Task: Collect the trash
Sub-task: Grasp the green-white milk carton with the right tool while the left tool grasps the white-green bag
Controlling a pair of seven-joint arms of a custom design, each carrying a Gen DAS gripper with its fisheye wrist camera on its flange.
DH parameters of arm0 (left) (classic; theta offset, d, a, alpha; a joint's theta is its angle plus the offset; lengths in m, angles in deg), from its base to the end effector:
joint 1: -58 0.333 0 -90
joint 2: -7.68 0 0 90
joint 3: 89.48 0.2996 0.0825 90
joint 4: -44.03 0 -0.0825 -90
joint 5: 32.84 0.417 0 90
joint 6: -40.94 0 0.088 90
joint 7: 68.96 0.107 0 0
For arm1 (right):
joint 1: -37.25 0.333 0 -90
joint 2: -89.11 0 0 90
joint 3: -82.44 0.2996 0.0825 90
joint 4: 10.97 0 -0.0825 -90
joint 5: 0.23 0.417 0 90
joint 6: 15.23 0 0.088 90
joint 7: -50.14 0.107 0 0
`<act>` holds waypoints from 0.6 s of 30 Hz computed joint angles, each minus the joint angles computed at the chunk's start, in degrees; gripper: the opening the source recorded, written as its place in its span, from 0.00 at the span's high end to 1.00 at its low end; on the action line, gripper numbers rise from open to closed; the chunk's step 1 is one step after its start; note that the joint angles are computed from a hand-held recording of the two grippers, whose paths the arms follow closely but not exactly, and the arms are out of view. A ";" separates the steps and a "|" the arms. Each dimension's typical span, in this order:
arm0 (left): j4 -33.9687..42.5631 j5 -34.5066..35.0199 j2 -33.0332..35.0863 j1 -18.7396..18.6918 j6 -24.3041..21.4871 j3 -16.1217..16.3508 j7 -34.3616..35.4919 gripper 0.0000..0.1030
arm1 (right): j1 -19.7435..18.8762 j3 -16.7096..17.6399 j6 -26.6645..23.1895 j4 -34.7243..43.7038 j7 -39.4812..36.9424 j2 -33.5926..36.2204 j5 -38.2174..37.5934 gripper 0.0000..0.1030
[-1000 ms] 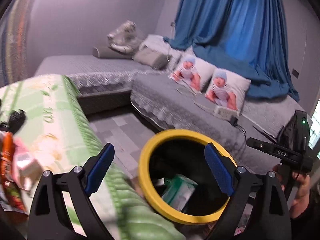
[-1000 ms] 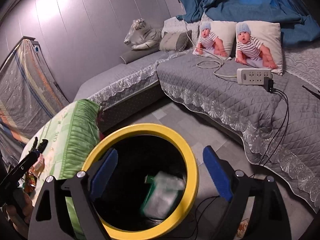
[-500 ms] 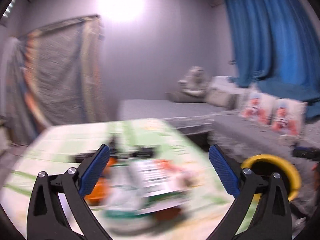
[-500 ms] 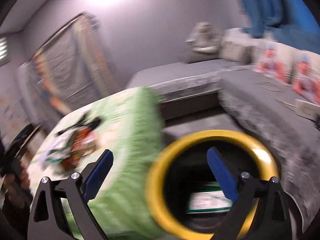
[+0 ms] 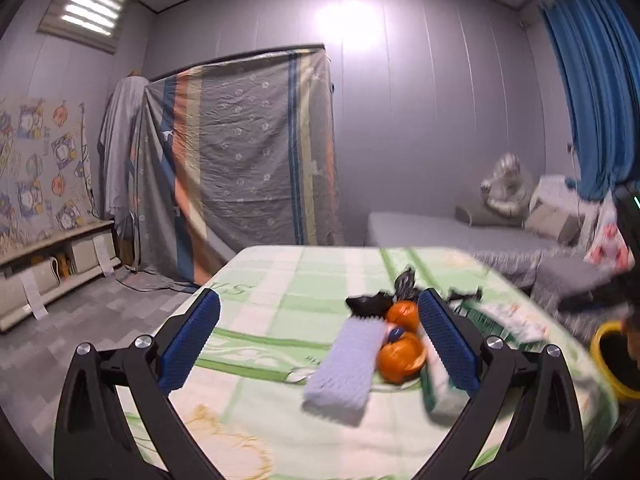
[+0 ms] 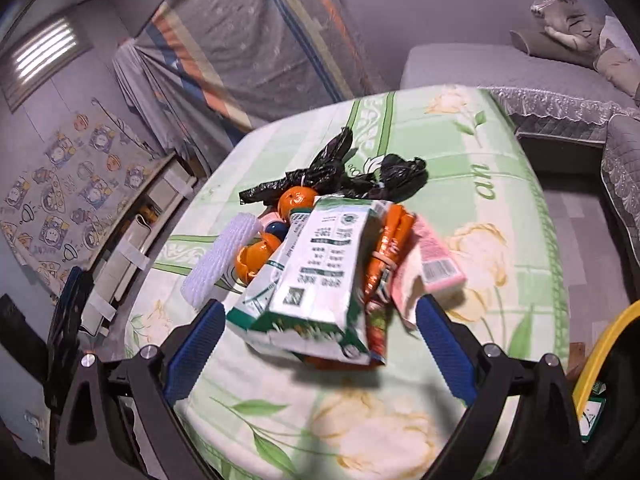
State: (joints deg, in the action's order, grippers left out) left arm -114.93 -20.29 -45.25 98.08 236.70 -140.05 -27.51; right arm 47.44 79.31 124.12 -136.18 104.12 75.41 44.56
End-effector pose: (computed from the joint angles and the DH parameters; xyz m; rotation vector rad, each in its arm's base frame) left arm 0.4073 -0.1232 0.4848 -1.4331 1.2517 -0.9639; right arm 0.5513 0.0689 0.5146 -1.8686 1.4266 -0.0748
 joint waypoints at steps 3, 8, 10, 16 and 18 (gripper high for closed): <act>-1.86 1.02 -0.12 -0.33 2.05 -0.55 1.82 0.08 | -0.38 2.45 0.55 3.42 6.97 3.30 -7.31 0.09; -2.52 0.81 2.96 -1.04 5.10 -1.70 7.30 0.08 | -0.29 3.67 -0.86 7.34 14.38 8.09 -15.27 0.09; -1.97 0.96 5.69 -2.28 5.48 -0.93 9.51 0.08 | -0.11 3.92 -1.16 7.98 16.02 9.25 -16.91 0.09; -1.38 -1.81 9.05 -4.09 6.22 -1.35 14.25 0.08 | 0.32 4.30 -2.09 10.43 17.78 12.53 -19.24 0.13; -0.97 -2.62 10.16 -5.00 5.67 -1.16 15.83 0.08 | 0.42 4.39 -2.68 11.09 17.40 13.29 -19.53 0.30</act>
